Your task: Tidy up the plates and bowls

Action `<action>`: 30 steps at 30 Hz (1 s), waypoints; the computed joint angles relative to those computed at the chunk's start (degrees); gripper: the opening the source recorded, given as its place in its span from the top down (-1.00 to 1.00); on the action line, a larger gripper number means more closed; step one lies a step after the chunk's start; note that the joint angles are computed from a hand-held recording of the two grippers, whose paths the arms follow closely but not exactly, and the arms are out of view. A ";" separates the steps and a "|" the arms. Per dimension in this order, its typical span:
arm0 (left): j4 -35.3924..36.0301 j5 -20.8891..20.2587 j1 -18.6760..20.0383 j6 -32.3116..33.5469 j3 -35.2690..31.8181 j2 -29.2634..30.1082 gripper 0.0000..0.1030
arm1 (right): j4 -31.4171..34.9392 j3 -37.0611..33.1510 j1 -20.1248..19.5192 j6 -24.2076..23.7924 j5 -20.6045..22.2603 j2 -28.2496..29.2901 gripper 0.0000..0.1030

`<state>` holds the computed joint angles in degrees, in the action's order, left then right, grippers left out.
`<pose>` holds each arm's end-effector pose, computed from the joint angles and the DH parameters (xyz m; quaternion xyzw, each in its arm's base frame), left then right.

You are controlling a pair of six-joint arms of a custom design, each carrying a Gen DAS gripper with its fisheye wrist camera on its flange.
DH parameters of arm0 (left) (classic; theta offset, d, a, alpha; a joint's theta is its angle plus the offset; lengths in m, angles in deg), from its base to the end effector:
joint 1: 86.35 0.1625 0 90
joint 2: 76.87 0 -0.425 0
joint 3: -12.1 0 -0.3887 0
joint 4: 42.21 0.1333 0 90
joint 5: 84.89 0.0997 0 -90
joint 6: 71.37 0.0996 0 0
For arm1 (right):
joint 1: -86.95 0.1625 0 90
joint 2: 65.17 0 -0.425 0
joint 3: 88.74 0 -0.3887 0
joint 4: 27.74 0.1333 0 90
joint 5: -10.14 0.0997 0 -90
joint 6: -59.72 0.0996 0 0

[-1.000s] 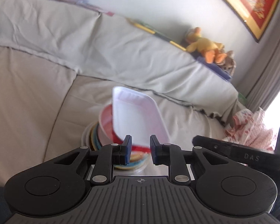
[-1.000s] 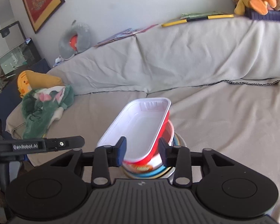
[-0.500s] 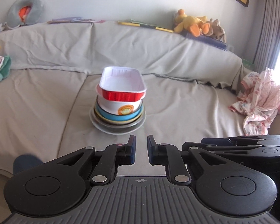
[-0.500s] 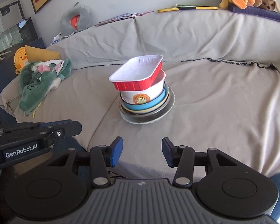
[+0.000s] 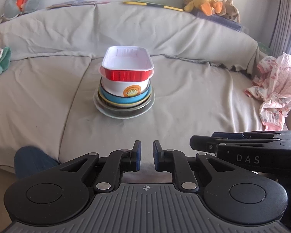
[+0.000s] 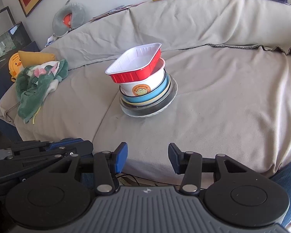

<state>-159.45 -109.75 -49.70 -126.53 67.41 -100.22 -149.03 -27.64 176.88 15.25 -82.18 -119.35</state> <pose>-0.5211 -0.6665 0.0753 0.0089 0.8423 -0.4163 0.3424 0.1283 -0.7666 0.4108 0.3653 -0.9064 0.1878 0.0983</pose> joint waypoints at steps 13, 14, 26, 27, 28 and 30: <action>-3.49 1.32 -0.47 2.60 0.64 0.22 0.69 | -0.58 0.78 0.46 -0.98 0.05 -0.09 0.10; -3.61 1.32 -0.49 2.72 0.61 0.26 0.69 | -0.68 0.87 0.46 -1.08 0.18 -0.13 0.10; -3.68 1.33 -0.73 3.19 0.47 0.41 0.69 | -0.47 0.98 0.20 -1.72 1.08 -0.51 0.10; -3.71 1.33 -0.70 3.24 0.46 0.41 0.69 | -0.47 0.98 0.20 -1.72 1.08 -0.51 0.10; -3.79 1.32 -0.69 3.30 0.48 0.40 0.69 | -0.49 0.98 0.19 -1.79 1.20 -0.53 0.10; -3.65 1.48 -0.70 3.12 0.41 0.42 0.69 | -0.49 1.09 0.19 -1.88 1.46 -0.64 0.10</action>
<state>-163.10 -108.27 -50.40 -123.41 67.82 -99.80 -149.51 -26.54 177.07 13.37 -80.72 -119.99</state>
